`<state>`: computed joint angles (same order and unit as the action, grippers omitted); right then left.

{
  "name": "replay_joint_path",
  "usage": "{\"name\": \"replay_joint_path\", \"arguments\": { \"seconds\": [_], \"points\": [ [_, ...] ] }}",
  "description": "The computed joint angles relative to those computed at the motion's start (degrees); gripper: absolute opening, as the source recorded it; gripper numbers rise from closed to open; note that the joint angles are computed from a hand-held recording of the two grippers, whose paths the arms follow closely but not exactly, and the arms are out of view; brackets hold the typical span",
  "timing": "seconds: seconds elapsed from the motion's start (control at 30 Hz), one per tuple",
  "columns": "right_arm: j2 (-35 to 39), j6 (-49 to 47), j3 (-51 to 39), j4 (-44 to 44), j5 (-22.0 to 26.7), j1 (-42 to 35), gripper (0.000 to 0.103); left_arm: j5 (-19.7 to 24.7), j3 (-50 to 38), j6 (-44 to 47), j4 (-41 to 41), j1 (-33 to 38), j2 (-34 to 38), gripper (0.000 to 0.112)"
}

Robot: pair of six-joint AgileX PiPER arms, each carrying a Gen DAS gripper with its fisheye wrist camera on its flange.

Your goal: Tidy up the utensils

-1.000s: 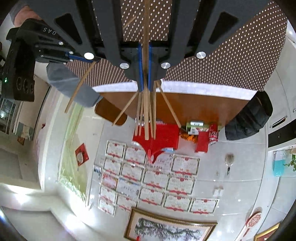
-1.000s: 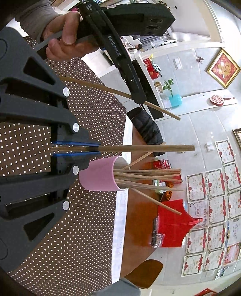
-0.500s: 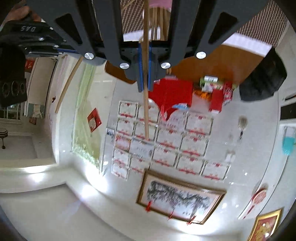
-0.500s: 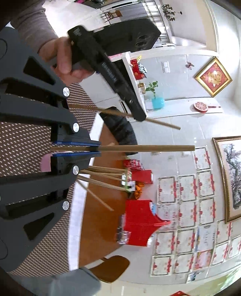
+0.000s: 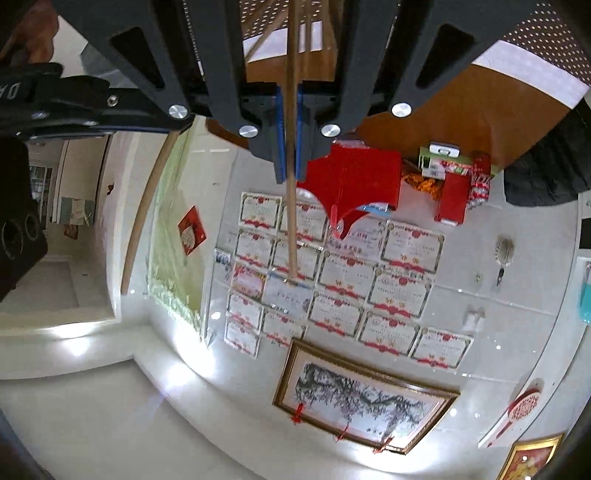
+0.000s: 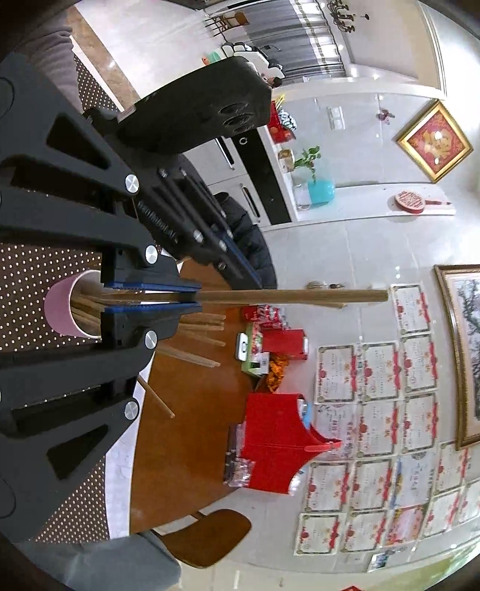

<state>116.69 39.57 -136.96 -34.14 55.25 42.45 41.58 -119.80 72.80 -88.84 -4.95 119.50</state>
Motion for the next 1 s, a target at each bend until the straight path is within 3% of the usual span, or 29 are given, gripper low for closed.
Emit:
{"name": "replay_joint_path", "arguments": {
  "seconds": [0.17,0.23,0.27,0.3,0.33,0.37,0.4,0.43,0.5,0.6,0.8,1.0],
  "points": [
    [2.84,-1.27,-0.53,4.25,-0.74,-2.88,0.006,-1.65,-4.07,-3.00,3.47,-0.62,5.06,0.005],
    [3.99,-1.35,-0.51,6.17,-0.67,-3.93,0.006,-4.26,-1.73,-1.64,3.96,-0.93,4.94,0.008],
    [4.00,-0.85,0.12,7.27,-1.20,-4.58,0.007,-4.45,-1.89,-3.38,5.86,-0.77,5.34,0.015],
    [3.14,0.04,2.43,8.98,-2.90,-5.55,0.008,-4.35,-2.00,-5.24,7.62,-0.51,5.43,0.048],
    [2.39,0.87,4.03,10.30,-3.82,-6.29,0.018,-4.68,-1.05,-6.49,8.46,-0.01,4.92,0.071],
    [1.29,2.25,6.16,10.62,-5.01,-6.68,0.031,-5.29,0.78,-5.45,7.01,0.48,3.91,0.077],
    [-0.68,5.06,9.70,9.22,-7.07,-6.73,0.078,-6.15,3.76,-3.07,4.44,1.11,2.08,0.081],
    [-3.00,9.02,13.89,6.05,-9.74,-6.31,0.097,-5.71,4.91,-2.30,3.88,1.67,1.09,0.082],
    [-7.42,17.65,21.24,-2.51,-13.84,-4.87,0.097,-5.81,6.23,-4.22,7.23,2.36,-1.22,0.086],
    [-10.60,23.30,24.51,-7.17,-13.36,-3.53,0.097,-6.47,9.87,-5.47,11.07,3.46,-6.19,0.091],
    [-15.31,33.42,29.26,-17.24,-9.99,0.82,0.097,-3.69,16.75,-6.78,12.84,7.51,-15.48,0.096],
    [-17.99,38.72,30.44,-26.57,-1.01,8.44,0.097,-2.65,20.39,-13.06,22.40,10.05,-23.66,0.099]
  ]
}}
